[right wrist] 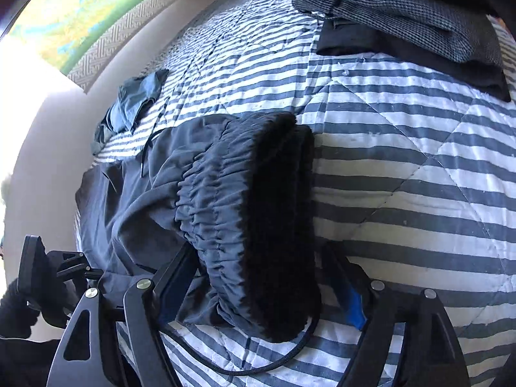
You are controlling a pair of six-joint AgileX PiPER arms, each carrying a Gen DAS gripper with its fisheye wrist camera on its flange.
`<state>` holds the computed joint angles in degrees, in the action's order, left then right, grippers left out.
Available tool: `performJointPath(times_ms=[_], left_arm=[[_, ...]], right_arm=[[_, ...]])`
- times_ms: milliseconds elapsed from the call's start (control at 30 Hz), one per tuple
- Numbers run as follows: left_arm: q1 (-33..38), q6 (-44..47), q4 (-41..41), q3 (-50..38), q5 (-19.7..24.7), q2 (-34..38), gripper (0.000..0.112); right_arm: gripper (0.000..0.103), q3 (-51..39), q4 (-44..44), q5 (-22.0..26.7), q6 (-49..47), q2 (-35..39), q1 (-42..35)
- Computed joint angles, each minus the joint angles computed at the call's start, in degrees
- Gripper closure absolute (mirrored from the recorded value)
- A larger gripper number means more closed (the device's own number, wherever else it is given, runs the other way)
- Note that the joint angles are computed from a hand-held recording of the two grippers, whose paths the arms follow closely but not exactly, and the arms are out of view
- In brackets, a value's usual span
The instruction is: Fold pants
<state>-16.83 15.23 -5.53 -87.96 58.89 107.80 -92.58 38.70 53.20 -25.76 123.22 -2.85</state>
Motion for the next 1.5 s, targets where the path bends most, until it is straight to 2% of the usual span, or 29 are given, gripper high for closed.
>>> performJointPath(times_ms=[33, 100, 133, 167, 233, 267, 367, 433, 633, 667, 700, 733, 800, 867, 933, 1067, 1200, 1300, 1367, 1400, 1500], left_arm=[[-0.19, 0.67, -0.06, 1.08, -1.29, -0.80, 0.087], [-0.08, 0.59, 0.11, 2.06, -1.40, -1.95, 0.104], [0.48, 1.33, -0.95, 2.65, -1.16, -2.79, 0.107], [0.99, 1.90, -1.85, 3.41, -1.17, -3.72, 0.108], [1.48, 2.22, -3.06, 5.59, -2.02, -6.27, 0.108], [1.34, 1.81, -3.13, 6.32, -2.41, -7.29, 0.108], [1.32, 0.93, -3.79, 6.45, -2.91, -8.17, 0.108], [1.42, 0.35, -4.61, 3.55, -1.31, -6.86, 0.109], [-1.82, 2.66, -9.88, -3.12, -2.00, -3.76, 0.108], [-2.83, 3.11, -10.19, -4.29, -1.48, -2.76, 0.107], [-3.67, 3.56, -10.38, -5.82, -0.20, -1.54, 0.102], [-4.01, 3.59, -10.62, -6.71, 0.70, -0.78, 0.098], [-2.99, 4.57, -12.90, -6.66, 2.04, -1.19, 0.097], [-0.51, 5.95, -15.03, -4.02, 2.00, -4.46, 0.094], [3.20, 6.63, -17.05, 0.05, 1.74, -9.57, 0.084], [15.96, 8.17, -17.80, 8.02, 1.53, -20.62, 0.083], [34.64, 10.82, -16.27, 13.38, 1.17, -26.51, 0.081], [50.21, 14.04, -14.66, 14.11, -1.12, -25.19, 0.079], [60.31, 15.23, -14.18, 12.19, -2.62, -21.47, 0.076], [64.48, 14.31, -13.50, 10.48, -3.44, -18.86, 0.075], [73.74, 11.97, -13.24, 2.63, -2.31, -9.48, 0.074]], right_arm=[[0.027, -0.38, -0.83, 0.59, 0.97, 0.07, 0.45], [0.034, 0.37, -4.18, -1.03, 4.25, -0.83, 1.92], [0.046, 0.69, -6.77, -2.32, 6.94, -1.29, 2.83], [0.057, 0.98, -8.66, -3.12, 9.34, -1.69, 3.50], [0.073, 1.96, -7.01, -3.05, 9.79, -2.58, 3.14], [0.078, 2.45, -6.76, -3.19, 9.99, -3.31, 3.23], [0.085, 3.18, -10.24, -3.73, 12.77, -5.80, 4.22], [0.087, 2.48, -15.08, -3.48, 16.47, -6.86, 5.52], [0.091, 7.80, -27.18, -4.62, 23.59, -15.13, 4.33], [0.091, 8.89, -28.58, -4.48, 24.50, -16.18, 3.40], [0.091, 10.02, -30.09, -4.00, 25.07, -16.97, 2.35], [0.091, 11.08, -30.76, -3.77, 24.83, -17.59, 1.58], [0.082, 12.98, -30.72, -3.01, 23.47, -18.27, 0.56], [0.078, 13.65, -32.87, -1.51, 24.82, -19.02, 0.76], [0.077, 14.83, -38.46, -1.53, 27.74, -21.66, 2.63], [0.077, 13.05, -45.78, -0.01, 33.84, -26.66, 6.86], [0.077, 5.20, -50.23, 2.90, 36.24, -25.69, 15.84], [0.076, -1.87, -49.21, 2.46, 35.53, -20.34, 21.77], [0.076, -6.88, -48.41, 2.13, 34.89, -15.65, 25.12], [0.076, -11.34, -47.86, 3.24, 34.17, -12.02, 26.87], [0.076, -25.76, -46.51, 8.26, 32.60, -1.50, 30.05]])
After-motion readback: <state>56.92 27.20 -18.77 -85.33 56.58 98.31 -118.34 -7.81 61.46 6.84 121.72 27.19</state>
